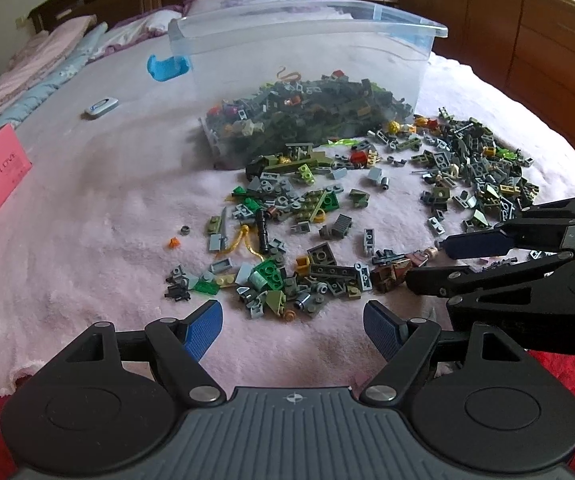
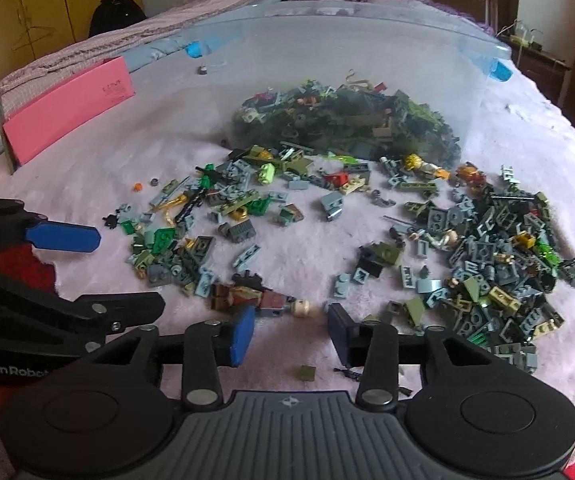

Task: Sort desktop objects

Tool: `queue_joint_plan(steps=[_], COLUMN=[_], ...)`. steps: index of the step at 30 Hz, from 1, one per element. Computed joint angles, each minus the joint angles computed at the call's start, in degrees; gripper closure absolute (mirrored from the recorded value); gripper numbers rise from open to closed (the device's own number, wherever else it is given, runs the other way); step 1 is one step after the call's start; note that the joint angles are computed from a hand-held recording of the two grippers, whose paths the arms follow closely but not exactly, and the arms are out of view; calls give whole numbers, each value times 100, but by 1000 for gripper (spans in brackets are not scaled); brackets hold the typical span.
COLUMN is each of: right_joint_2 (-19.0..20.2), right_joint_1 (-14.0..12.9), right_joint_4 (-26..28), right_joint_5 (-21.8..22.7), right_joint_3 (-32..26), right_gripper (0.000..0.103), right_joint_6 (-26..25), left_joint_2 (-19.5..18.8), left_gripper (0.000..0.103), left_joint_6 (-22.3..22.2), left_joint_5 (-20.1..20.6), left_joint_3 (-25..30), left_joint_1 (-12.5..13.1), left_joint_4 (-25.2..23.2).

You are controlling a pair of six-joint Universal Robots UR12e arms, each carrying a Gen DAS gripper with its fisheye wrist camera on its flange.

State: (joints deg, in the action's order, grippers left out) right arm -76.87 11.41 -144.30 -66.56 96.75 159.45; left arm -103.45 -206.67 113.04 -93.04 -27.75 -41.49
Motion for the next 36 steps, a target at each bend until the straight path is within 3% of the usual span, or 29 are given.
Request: queue_joint_plan(steps=[5, 11, 14, 15, 17, 25, 36], right_joint_2=[19, 93, 69, 51, 4, -230, -246], right_joint_1=[22, 47, 60, 55, 30, -139, -123], right_joint_4=[41, 165, 103, 97, 85, 118, -20], right_joint_5=[66, 171, 133, 127, 89, -197, -274], right_joint_3=[-37, -134, -96, -82, -41, 221, 301], right_gripper=[58, 51, 60, 71, 73, 73, 73], right_joint_6=[-20, 190, 78, 38, -9, -48, -37], left_joint_2=[24, 64, 70, 69, 60, -4, -176], left_gripper=[25, 25, 27, 28, 33, 69, 74], left_joint_6=[-167, -294, -236, -203, -114, 260, 282], left_joint_5=[40, 93, 79, 65, -4, -447, -664], left_joint_3=[-21, -66, -86, -92, -98, -91, 6], left_joint_1=[15, 28, 22, 21, 25, 60, 137], left_joint_4=[-66, -93, -30, -3, 60, 266, 299])
